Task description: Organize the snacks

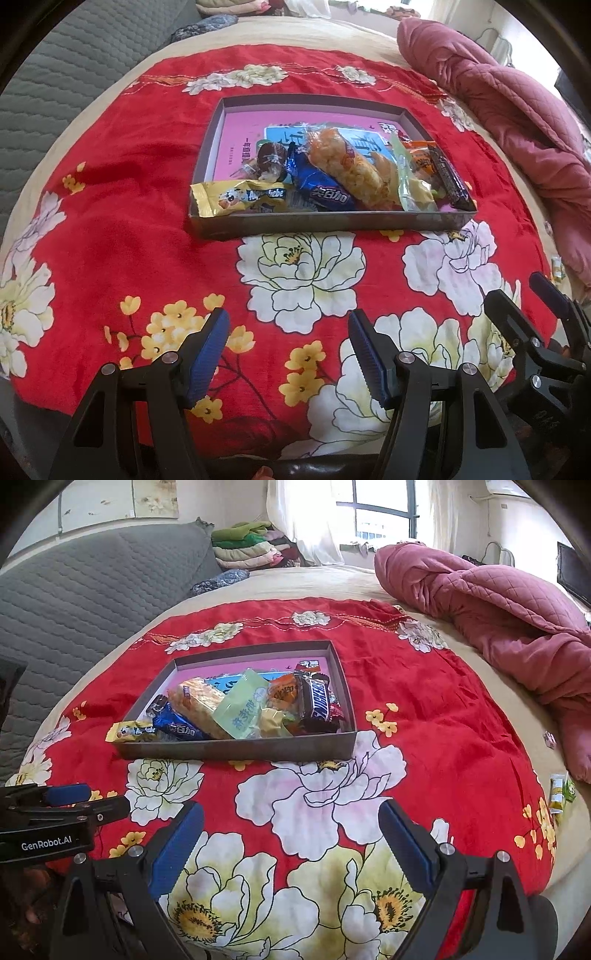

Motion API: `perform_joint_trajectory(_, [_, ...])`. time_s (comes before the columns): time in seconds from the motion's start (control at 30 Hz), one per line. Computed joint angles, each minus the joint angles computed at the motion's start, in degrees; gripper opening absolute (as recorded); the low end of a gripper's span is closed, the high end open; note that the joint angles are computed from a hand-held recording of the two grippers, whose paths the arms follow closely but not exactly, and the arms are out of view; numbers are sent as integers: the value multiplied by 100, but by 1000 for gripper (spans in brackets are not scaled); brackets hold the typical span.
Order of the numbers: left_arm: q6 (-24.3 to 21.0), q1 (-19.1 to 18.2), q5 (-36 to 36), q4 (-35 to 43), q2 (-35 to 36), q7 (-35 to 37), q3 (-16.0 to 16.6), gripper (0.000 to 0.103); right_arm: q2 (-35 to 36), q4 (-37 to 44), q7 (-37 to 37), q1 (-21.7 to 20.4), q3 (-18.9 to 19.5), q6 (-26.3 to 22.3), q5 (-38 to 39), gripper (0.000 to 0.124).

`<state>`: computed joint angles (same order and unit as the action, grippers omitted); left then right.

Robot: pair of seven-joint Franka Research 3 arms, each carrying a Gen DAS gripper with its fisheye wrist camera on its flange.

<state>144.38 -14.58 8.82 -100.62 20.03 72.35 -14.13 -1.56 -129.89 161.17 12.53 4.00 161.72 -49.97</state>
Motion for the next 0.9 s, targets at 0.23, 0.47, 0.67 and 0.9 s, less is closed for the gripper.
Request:
perform_joint_trajectory(0.23, [-33, -26, 68, 25, 17, -52, 16, 68, 11, -28, 127, -29, -25, 54, -104, 95])
perform_joint_trajectory(0.47, [-50, -6, 45, 33, 31, -31, 5, 68, 33, -7, 132, -7, -30, -21, -113, 95])
perform_joint_trajectory(0.67, [-26, 5, 18, 35, 46, 17, -4, 68, 35, 13, 173, 10, -34, -60, -187, 95])
perform_joint_trajectory(0.9, [-35, 4, 11, 40, 52, 15, 0, 68, 5, 0, 146, 3, -29, -86, -177, 95])
